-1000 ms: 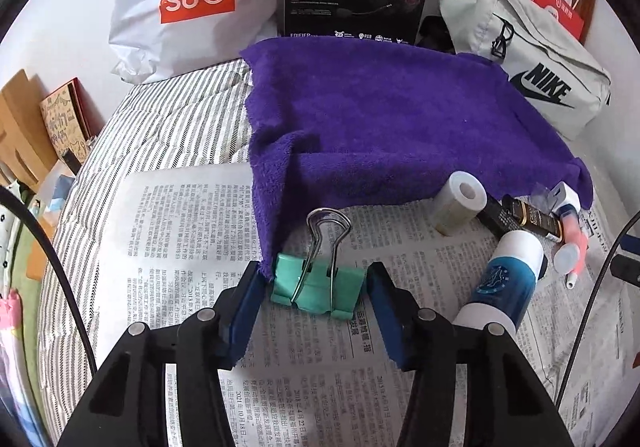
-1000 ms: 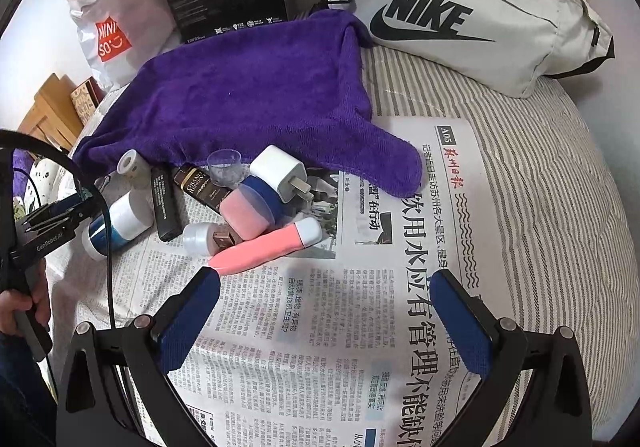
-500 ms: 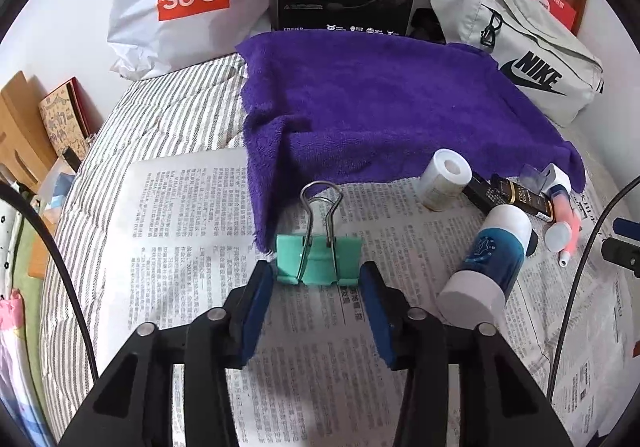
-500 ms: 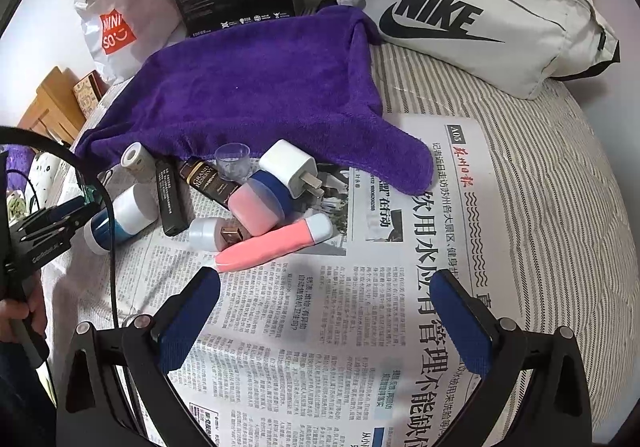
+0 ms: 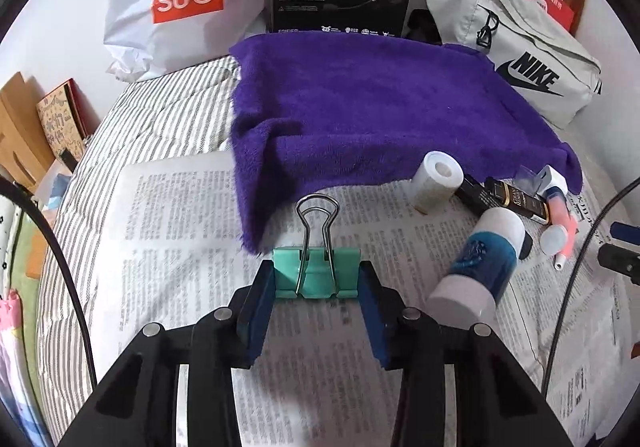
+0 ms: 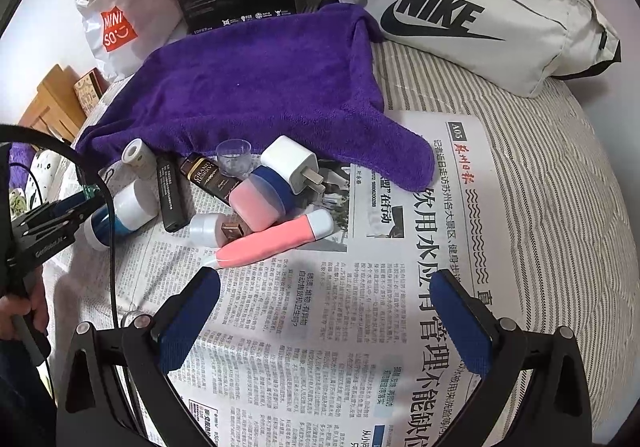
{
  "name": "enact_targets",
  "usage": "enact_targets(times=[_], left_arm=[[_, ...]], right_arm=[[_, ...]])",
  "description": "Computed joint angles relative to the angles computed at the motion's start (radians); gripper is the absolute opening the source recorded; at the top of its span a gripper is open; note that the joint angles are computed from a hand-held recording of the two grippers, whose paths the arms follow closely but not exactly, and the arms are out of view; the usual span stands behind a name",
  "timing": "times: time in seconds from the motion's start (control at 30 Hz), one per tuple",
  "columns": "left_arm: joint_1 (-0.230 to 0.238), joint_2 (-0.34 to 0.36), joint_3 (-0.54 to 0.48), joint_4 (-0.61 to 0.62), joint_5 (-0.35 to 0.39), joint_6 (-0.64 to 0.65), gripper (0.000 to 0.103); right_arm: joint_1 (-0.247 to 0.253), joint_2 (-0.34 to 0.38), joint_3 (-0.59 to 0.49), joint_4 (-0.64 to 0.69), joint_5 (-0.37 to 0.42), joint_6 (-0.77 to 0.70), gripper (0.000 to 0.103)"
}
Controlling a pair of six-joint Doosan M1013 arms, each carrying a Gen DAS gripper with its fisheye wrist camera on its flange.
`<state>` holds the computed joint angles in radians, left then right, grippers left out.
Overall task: Organize rigid objects
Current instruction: 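Close the left tool on the green binder clip and lift it, then grasp the white charger plug with the right tool while the left tool holds the clip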
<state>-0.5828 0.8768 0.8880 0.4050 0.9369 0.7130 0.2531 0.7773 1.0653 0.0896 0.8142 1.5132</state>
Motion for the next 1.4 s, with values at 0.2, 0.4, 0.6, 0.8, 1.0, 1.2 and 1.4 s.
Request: enact_targets(times=[0.2, 0.4, 0.6, 0.8, 1.0, 1.2, 1.4], left_arm=[[-0.007, -0.003, 0.004, 0.013, 0.030, 0.007, 0.041], [-0.004, 0.016, -0.025, 0.029, 0.042, -0.012, 0.050], [-0.002, 0.015, -0.021, 0.032, 0.035, -0.022, 0.039], [-0.003, 0.018, -0.028, 0.028, 0.047, -0.009, 0.039], [-0.003, 0.016, -0.026, 0.027, 0.045, -0.009, 0.039], [-0.003, 0.016, -0.027, 0.023, 0.046, -0.004, 0.039], [-0.001, 0.009, -0.012, 0.014, 0.027, 0.004, 0.039]], right_arm=[[-0.002, -0.005, 0.008, -0.003, -0.005, 0.001, 0.103], [-0.009, -0.010, 0.016, -0.007, -0.018, 0.017, 0.103], [-0.016, -0.012, 0.030, 0.046, -0.039, -0.027, 0.103], [-0.005, 0.003, 0.022, 0.048, -0.069, -0.067, 0.103], [-0.009, 0.025, -0.022, 0.078, -0.128, -0.065, 0.095], [-0.003, 0.087, -0.135, 0.077, -0.056, -0.063, 0.066], [0.004, 0.100, -0.155, 0.027, -0.039, -0.085, 0.061]])
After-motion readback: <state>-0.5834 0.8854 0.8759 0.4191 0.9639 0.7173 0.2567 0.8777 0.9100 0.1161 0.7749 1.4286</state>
